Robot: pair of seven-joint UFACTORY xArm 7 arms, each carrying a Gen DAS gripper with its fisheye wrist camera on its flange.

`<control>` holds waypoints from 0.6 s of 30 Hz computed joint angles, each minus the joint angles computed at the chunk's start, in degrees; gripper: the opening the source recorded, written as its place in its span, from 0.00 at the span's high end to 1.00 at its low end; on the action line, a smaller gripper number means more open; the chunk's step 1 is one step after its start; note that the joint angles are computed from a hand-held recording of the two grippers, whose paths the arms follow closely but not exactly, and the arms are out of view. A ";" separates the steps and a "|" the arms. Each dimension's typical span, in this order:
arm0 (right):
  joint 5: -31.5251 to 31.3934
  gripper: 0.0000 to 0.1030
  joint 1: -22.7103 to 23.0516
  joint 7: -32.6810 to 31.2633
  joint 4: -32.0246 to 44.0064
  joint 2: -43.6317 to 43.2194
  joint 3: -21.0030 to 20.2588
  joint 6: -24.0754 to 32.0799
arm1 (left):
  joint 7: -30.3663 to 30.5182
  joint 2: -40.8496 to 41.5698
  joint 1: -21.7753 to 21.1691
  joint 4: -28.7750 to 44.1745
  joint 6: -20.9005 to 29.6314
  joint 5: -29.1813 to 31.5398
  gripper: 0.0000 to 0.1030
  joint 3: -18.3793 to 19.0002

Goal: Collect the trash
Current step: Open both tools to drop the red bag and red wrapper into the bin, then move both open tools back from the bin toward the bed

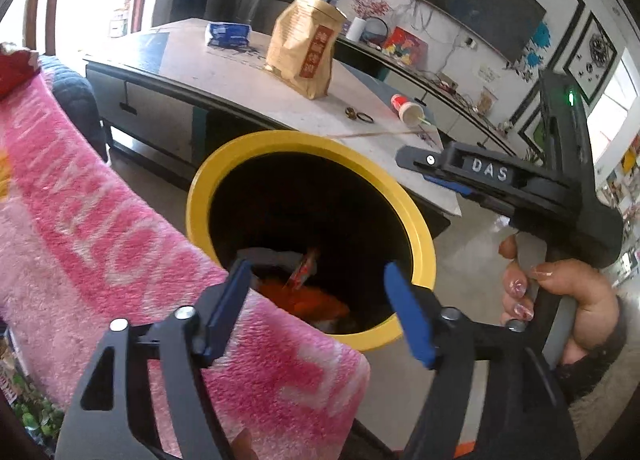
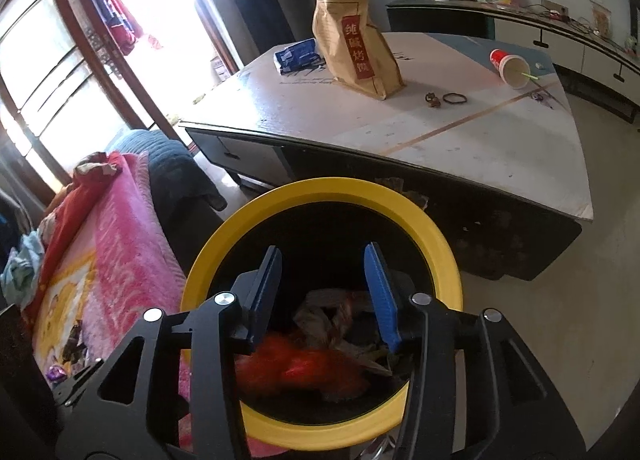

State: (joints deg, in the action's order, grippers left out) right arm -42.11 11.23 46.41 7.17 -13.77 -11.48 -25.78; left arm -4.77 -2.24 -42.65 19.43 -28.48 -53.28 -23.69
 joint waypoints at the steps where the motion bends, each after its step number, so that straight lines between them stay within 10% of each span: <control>1: 0.01 0.60 -0.02 0.05 -0.05 -0.17 0.04 0.06 | 0.02 -0.64 -0.18 -0.38 -0.44 -1.17 0.18 -0.24; 18: 15.67 0.48 4.01 -11.05 -4.97 -13.13 5.52 4.67 | 17.84 -10.48 -6.55 -1.01 -7.04 -31.34 0.06 -5.19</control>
State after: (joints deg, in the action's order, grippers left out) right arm -26.44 15.25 35.36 2.20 -26.90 -5.96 -21.11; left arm 13.07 -12.72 -49.21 18.42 -35.52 -84.63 -28.88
